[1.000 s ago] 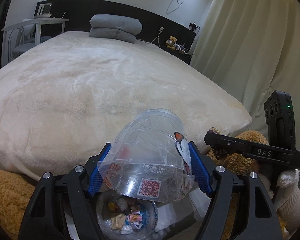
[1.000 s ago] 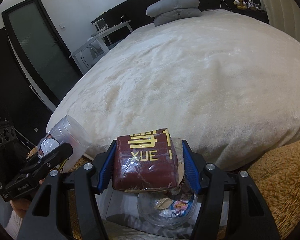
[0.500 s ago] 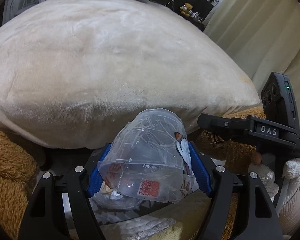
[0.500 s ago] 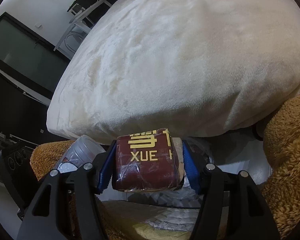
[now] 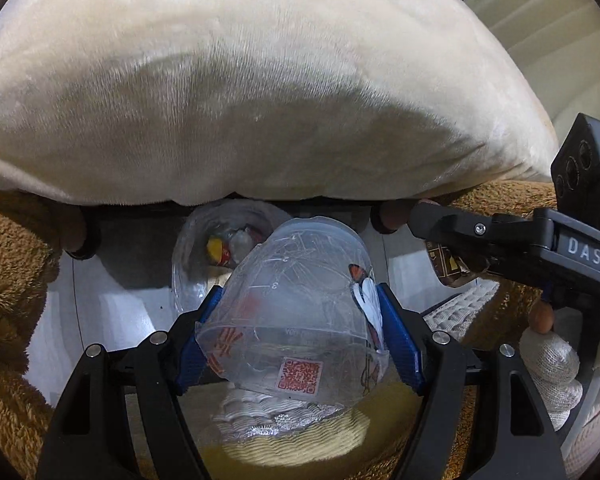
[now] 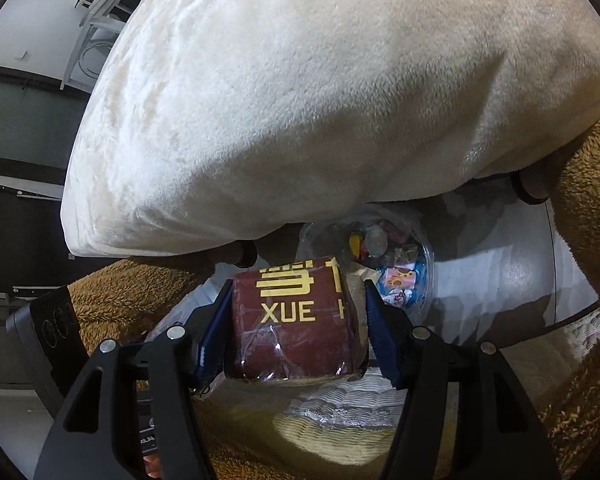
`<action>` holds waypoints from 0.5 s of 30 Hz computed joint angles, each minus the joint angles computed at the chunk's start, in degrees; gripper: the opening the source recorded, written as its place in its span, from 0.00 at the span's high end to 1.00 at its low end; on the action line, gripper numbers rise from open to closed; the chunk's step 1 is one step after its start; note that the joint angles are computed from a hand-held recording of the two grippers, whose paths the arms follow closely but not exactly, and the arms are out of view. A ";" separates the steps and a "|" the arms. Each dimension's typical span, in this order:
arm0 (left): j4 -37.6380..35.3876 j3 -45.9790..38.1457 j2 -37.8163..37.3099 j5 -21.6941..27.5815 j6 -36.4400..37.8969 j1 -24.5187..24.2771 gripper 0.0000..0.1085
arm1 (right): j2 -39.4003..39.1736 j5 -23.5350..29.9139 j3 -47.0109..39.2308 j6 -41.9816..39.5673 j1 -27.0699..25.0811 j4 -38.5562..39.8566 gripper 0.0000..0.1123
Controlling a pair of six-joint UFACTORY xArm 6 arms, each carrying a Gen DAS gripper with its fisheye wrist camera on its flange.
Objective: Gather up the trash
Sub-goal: 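Open both tools to drop the clear cup and brown packet into the bag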
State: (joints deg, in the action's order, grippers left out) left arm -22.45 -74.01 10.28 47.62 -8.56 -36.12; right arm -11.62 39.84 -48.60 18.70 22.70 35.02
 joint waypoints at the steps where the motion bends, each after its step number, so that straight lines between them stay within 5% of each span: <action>1: -0.05 -0.25 0.33 0.57 0.06 0.02 0.33 | 0.55 0.11 -0.53 0.35 0.08 -0.61 0.45; 6: -1.80 -2.03 1.76 3.35 0.99 0.31 0.32 | 1.35 -0.48 -0.81 0.98 0.51 -0.39 0.45; 10: -2.11 -2.09 2.19 4.39 2.34 0.68 0.19 | 1.24 -1.01 -0.29 0.36 -0.20 1.32 0.30; 15: -0.38 -2.24 2.65 4.42 0.62 0.87 0.19 | 0.59 -1.34 1.15 -0.33 -1.01 2.60 0.30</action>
State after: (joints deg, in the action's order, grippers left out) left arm -22.84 -76.24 12.93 52.04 -7.94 -35.26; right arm -11.03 38.50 -47.45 18.37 21.68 37.62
